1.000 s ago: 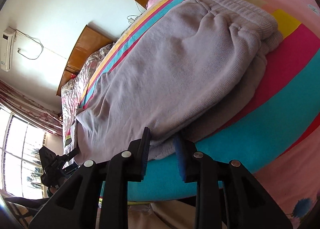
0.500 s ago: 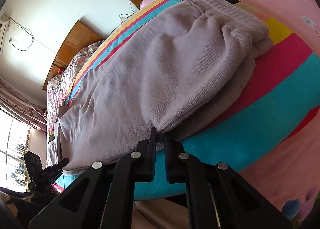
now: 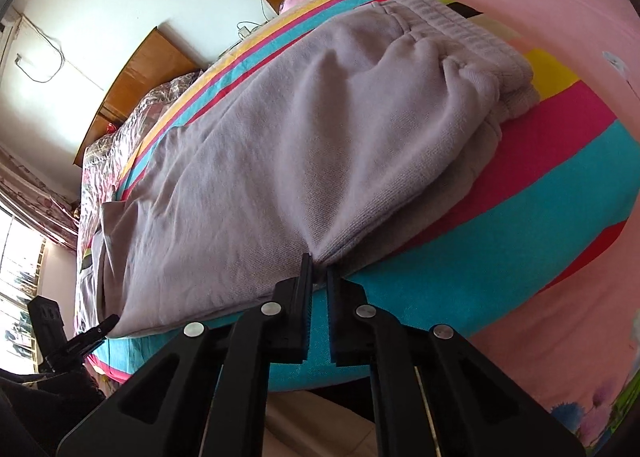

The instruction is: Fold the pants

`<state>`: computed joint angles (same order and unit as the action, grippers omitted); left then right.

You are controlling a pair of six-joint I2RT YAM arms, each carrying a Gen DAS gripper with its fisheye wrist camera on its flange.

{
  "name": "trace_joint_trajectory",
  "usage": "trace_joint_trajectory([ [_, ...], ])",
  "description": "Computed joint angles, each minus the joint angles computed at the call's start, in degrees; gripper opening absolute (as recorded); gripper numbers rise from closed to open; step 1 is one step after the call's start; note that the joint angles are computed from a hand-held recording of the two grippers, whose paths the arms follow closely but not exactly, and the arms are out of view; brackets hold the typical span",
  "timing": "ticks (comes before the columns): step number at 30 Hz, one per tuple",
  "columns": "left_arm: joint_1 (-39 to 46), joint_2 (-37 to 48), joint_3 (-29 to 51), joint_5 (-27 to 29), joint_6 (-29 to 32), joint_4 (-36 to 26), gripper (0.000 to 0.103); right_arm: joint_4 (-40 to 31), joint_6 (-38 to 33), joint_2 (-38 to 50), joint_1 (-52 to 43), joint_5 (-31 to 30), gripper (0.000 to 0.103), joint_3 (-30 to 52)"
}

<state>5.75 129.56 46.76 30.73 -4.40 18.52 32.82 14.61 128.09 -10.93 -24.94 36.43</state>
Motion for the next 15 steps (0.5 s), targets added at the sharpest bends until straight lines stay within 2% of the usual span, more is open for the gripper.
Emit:
trace_joint_trajectory([
  [1,0.58,-0.28,0.15,0.88,-0.04,-0.82,0.011,-0.47,-0.47,-0.41,0.25,0.26,0.005,-0.08],
  [2,1.07,-0.68,-0.24,1.25,-0.52,-0.46,0.018,-0.94,-1.08,-1.25,0.33,0.55,0.006,-0.48],
  [4,2.7,-2.46,-2.16,0.02,-1.8,1.67,0.042,-1.4,-2.11,-3.74,-0.27,1.31,0.023,-1.92],
  [5,3.68,-4.48,-4.28,-1.74,-2.99,4.15,0.056,-1.07,-2.0,-5.83,-0.95,2.59,0.036,-3.52],
  [6,4.98,-7.08,-7.2,-3.28,-4.72,8.08,0.062,0.27,-1.9,-8.11,-1.77,3.56,0.041,-5.35],
  [7,6.2,-10.03,-9.91,-4.81,-6.52,11.43,0.064,2.82,-1.86,-10.52,-2.58,4.51,0.041,-7.47],
  [9,7.36,-15.82,-12.03,-5.72,-7.38,12.91,0.07,7.24,-1.76,-14.6,-2.52,7.04,0.041,-9.89],
  [11,5.37,-19.56,-9.4,-6.28,-5.06,8.89,0.077,7.52,-3.68,-16.04,-0.32,9.04,0.042,-8.13],
  [12,3.09,-20.16,-6.74,-7.48,-3.61,5.73,0.083,5.5,-4.84,-15.84,1.5,10.98,0.044,-5.54],
  [15,-5.31,-15.56,5.66,-9.39,-0.31,-2.72,0.088,-3.65,-9.72,-10.85,6.88,15.24,0.055,6.7],
])
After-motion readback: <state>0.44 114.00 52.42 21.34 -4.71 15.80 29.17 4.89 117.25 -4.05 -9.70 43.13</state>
